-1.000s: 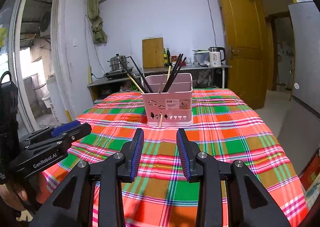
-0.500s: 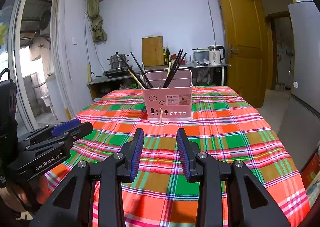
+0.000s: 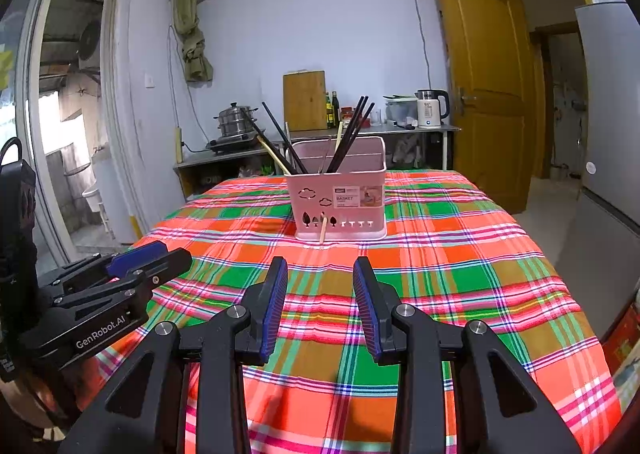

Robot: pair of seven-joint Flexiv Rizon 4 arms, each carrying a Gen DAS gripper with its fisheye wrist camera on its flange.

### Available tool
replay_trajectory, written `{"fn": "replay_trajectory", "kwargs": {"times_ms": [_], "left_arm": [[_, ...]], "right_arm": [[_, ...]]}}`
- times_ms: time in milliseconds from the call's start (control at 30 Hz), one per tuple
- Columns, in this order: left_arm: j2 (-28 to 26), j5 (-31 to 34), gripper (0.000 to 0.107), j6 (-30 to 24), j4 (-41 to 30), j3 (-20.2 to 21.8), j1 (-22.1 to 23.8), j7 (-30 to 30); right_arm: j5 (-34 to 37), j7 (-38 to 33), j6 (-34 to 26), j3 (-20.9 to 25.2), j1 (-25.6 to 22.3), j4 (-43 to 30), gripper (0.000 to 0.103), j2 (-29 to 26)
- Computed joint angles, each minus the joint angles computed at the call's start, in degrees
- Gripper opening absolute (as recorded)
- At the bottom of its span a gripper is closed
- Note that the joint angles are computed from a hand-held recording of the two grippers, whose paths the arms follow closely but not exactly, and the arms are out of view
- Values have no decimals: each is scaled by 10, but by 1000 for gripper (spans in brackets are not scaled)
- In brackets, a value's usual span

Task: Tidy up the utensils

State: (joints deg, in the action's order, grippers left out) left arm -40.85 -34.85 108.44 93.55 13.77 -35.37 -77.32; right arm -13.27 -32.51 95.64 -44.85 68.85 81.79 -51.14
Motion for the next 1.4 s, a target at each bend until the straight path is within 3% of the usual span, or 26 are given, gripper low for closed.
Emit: {"fn": "replay_trajectory", "kwargs": {"times_ms": [1400], "left_arm": [[-2, 23, 35, -6, 0, 0, 2, -12]], "right_arm": [[-11, 8, -2, 5, -3, 4, 35, 5]]}}
